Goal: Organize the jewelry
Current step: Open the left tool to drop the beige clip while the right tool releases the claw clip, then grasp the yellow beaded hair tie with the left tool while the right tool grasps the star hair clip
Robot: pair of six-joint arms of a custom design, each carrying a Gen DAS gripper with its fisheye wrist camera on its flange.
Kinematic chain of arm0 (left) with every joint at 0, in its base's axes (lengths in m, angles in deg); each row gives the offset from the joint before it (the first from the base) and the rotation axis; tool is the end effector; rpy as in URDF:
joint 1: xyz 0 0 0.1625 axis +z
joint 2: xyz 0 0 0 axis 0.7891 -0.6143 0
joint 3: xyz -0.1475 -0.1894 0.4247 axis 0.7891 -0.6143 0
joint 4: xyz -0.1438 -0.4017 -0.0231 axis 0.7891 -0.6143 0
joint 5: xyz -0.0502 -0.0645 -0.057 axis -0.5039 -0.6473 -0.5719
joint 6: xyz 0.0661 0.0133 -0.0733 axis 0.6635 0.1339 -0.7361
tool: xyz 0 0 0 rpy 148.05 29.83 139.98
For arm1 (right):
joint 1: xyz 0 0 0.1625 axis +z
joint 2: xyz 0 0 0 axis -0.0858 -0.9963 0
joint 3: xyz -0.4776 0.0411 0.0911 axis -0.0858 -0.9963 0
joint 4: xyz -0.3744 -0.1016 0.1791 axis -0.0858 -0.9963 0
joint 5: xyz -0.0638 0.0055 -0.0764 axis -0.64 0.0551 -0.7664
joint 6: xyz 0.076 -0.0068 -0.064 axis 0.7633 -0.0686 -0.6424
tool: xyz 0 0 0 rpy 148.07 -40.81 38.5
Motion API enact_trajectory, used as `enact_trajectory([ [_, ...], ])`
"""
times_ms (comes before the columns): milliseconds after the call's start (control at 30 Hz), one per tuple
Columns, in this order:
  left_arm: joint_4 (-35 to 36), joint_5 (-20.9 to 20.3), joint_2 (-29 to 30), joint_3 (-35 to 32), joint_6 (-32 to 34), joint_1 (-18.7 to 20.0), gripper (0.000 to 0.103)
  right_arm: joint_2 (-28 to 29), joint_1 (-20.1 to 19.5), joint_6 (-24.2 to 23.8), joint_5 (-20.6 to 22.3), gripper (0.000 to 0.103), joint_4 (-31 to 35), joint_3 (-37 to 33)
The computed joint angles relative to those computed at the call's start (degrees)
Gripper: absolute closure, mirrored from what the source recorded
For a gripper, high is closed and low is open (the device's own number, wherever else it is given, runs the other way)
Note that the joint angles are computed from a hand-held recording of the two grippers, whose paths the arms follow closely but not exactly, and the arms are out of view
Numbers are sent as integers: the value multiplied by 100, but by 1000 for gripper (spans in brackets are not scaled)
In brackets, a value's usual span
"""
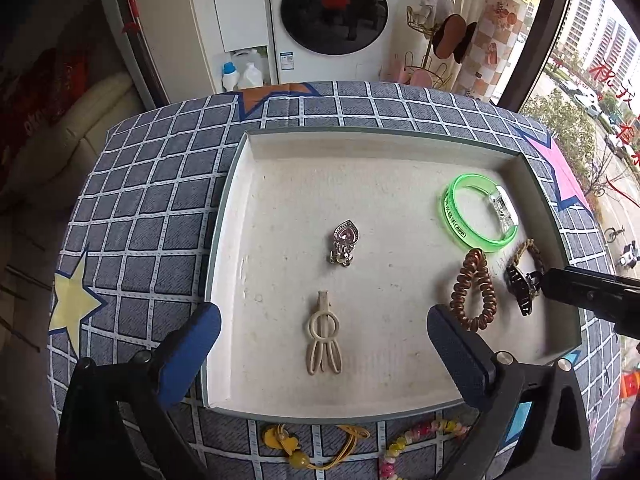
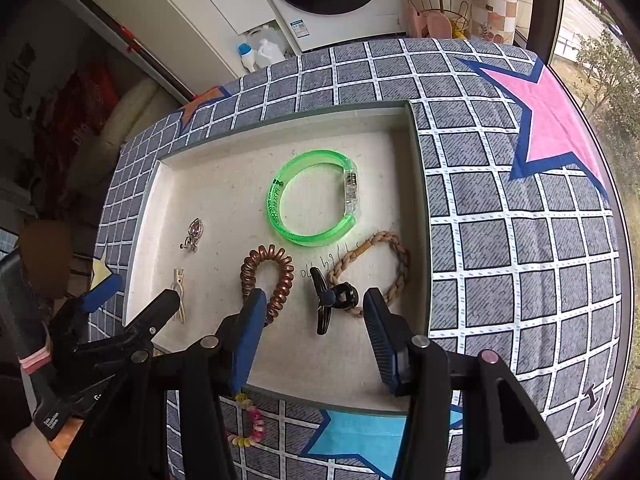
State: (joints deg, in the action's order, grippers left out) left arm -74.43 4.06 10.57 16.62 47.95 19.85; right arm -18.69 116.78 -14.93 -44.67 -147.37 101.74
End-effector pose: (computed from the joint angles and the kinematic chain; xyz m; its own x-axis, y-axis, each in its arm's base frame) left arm -0.0671 -0.7981 0.2675 -0.5521 0.6442 -0.5293 0.7193 0.6891 0.0884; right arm 0.3423 -0.6826 0.0183 -0.7743 0.5458 0.3204 0.2412 0.7225 -0.6479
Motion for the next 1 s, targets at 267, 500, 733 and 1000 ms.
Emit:
enact_trajectory([
  [267,-180,-88,-316,179,221,-74,0,-63,162,140,-92,20,-168,119],
  [500,-195,-46,-711,361,359,19,0,-63,388,321,-284,18,-219,163],
  [733,-163,234,-1028,672,480,163,0,-11,568,556,-247,18,-38,191],
  [1000,93,406,-1235,899,423,302,0,115,776,854,-107,18,369,201],
])
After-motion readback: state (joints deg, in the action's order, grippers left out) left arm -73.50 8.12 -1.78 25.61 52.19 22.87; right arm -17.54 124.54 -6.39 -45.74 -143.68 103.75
